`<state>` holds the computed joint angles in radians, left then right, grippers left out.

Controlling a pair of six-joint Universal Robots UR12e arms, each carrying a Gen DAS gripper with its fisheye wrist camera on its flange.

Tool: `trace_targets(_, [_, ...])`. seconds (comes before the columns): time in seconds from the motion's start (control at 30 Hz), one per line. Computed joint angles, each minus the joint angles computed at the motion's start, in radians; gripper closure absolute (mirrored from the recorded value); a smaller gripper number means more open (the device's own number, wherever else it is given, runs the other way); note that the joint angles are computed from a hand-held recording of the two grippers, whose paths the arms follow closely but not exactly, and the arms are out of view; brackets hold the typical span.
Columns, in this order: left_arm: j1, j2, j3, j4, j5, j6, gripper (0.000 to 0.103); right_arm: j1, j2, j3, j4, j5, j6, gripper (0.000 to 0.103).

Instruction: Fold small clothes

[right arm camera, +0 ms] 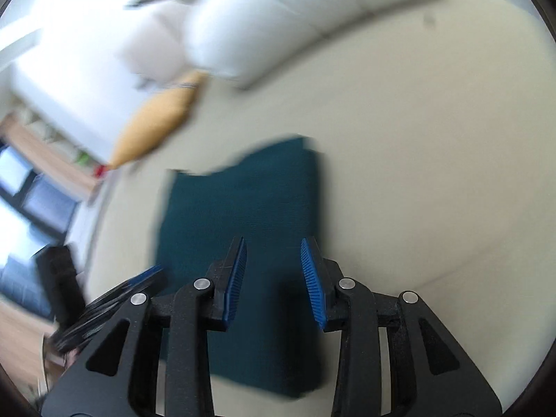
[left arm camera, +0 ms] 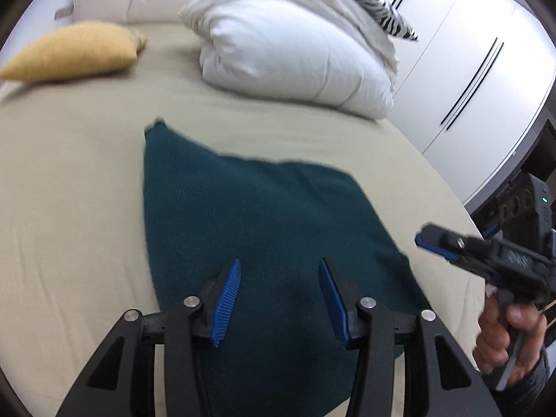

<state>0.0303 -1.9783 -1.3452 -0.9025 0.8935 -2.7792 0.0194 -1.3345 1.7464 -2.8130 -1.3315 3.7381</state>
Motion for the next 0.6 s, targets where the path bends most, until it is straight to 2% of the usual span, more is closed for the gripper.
trace_targets(0.07, [-0.010, -0.006, 0.016, 0.016, 0.036, 0.009, 0.053, 0.009, 0.004, -0.007, -0.006, 0.063, -0.046, 0.071])
trace_targets(0.1, [-0.020, -0.018, 0.037, -0.010, 0.076, 0.024, 0.052, 0.012, 0.010, -0.012, 0.016, 0.087, -0.066, 0.071])
trace_targets(0.17, [-0.040, -0.044, 0.080, -0.093, 0.166, 0.061, 0.052, 0.017, 0.016, -0.012, 0.083, 0.090, -0.093, 0.071])
trace_targets(0.2, [-0.051, -0.058, 0.087, -0.115, 0.211, 0.104, 0.051, 0.019, 0.021, -0.002, 0.132, 0.072, -0.081, 0.074])
trace_targets(0.23, [-0.054, -0.056, 0.076, -0.096, 0.220, 0.125, 0.051, 0.014, 0.024, 0.011, 0.139, 0.089, -0.073, 0.075])
trace_targets(0.27, [-0.056, -0.052, 0.065, -0.072, 0.228, 0.137, 0.050, 0.010, 0.024, 0.030, 0.105, 0.107, -0.066, 0.075])
trace_targets(0.3, [-0.057, -0.053, 0.070, -0.082, 0.229, 0.126, 0.051, 0.010, 0.014, 0.063, 0.043, 0.106, -0.067, 0.075])
trace_targets(0.37, [-0.057, -0.059, 0.086, -0.107, 0.227, 0.108, 0.051, 0.017, -0.005, 0.090, 0.023, 0.086, -0.093, 0.075])
trace_targets(0.43, [-0.058, -0.059, 0.085, -0.101, 0.231, 0.114, 0.050, 0.022, -0.026, 0.100, 0.063, 0.070, -0.120, 0.075])
trace_targets(0.53, [-0.060, -0.054, 0.075, -0.084, 0.241, 0.123, 0.050, 0.029, -0.055, 0.070, 0.181, 0.026, -0.160, 0.075])
trace_targets(0.57, [-0.061, -0.055, 0.078, -0.086, 0.245, 0.120, 0.050, 0.029, -0.063, 0.060, 0.188, 0.005, -0.158, 0.074])
trace_targets(0.6, [-0.063, -0.053, 0.075, -0.081, 0.253, 0.120, 0.050, 0.027, -0.043, 0.028, 0.158, 0.002, -0.148, 0.073])
